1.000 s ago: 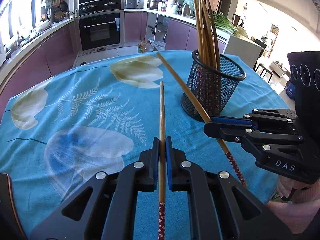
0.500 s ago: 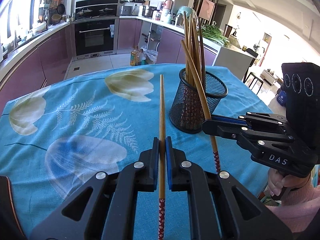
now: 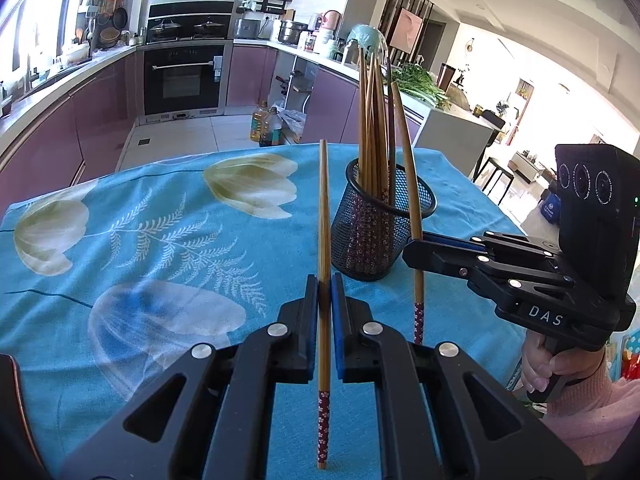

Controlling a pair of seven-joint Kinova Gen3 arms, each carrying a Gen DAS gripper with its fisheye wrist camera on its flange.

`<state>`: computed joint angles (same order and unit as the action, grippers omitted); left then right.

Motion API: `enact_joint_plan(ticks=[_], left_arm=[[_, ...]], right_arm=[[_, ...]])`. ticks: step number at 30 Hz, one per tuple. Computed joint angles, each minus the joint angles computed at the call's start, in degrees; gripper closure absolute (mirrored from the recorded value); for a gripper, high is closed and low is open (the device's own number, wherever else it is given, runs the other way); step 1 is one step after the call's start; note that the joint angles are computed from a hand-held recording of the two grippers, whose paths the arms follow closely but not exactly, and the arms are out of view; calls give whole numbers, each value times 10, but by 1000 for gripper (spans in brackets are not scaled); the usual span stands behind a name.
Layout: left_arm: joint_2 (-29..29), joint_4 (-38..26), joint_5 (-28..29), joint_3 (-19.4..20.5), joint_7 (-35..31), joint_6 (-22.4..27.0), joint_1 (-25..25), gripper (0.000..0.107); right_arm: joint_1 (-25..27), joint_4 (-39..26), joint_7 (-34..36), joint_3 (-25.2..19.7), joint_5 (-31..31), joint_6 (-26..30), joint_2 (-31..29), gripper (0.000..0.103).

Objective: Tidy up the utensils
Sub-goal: 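Carry both upright chopsticks toward the mesh cup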

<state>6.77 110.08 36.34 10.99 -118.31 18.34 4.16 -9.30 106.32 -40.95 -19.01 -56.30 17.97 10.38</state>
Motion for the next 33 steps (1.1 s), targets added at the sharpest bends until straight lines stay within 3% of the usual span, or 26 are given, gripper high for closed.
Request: enact_joint_plan(ticks=[26,33], left_arm=[[-11,0,60,-5,-58,5,-4,100],[-15,2,69,-9,-67,6,0,100]], right_arm=[[5,8,46,1,-49,-12,-11,97],[-8,3,27,14,-28,-2,-10,97]])
